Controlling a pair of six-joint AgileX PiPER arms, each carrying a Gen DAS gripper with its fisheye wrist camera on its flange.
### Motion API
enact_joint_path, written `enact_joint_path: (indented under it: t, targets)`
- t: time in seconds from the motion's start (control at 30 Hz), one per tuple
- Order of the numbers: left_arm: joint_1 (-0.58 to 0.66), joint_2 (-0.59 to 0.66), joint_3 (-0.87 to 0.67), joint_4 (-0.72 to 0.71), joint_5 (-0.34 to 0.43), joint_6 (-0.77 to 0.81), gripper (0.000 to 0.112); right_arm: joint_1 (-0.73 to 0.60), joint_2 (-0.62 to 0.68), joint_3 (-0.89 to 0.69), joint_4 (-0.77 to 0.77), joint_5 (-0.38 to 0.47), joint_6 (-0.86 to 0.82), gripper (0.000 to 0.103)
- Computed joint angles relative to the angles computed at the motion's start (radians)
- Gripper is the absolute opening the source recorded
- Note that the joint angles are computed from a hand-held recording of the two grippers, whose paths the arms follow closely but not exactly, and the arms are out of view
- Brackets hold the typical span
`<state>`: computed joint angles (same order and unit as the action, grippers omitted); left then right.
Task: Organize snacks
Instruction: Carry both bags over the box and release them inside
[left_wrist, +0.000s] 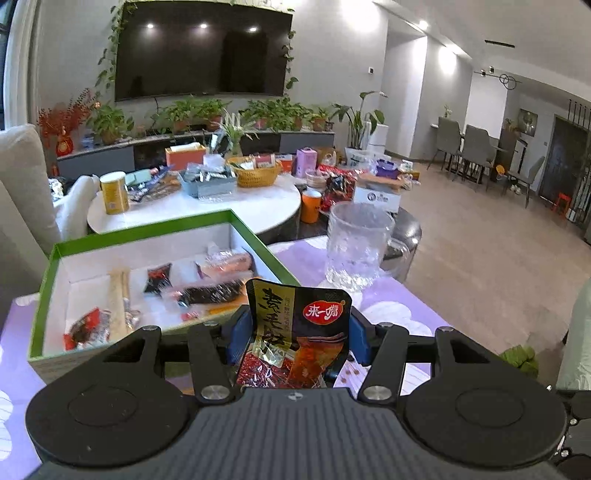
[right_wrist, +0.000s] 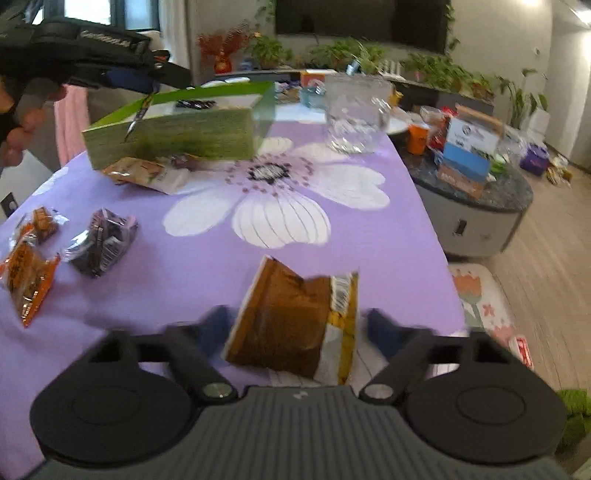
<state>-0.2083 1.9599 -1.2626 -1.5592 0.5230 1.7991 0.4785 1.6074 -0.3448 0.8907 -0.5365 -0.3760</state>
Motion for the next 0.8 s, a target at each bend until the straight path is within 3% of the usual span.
enact_joint_path:
  t: [0.1, 0.37, 0.53, 0.67, 0.8]
  targets:
    - [0.013, -0.003, -0.023, 0.006, -0.008, -0.016, 0.051, -0.033, -0.018, -0.051, 0.048, 0.068, -0.101, 0.054]
    - [0.047, 0.034, -0.153, 0.023, -0.072, -0.071, 0.051, -0.124, -0.003, -0.285, -0.145, 0.13, -0.079, 0.053]
    - [0.08, 0.11, -0.287, 0.123, -0.095, -0.207, 0.051, -0.183, 0.115, -0.555, -0.286, 0.213, -0.018, 0.053]
    - [0.095, 0.194, -0.418, 0.24, -0.1, -0.352, 0.051, -0.245, 0.234, -0.768, -0.464, 0.321, 0.172, 0.053]
    - [0.102, 0.289, -0.566, 0.37, -0.076, -0.517, 0.051, -0.274, 0.371, -0.973, -0.454, 0.421, 0.182, 0.053]
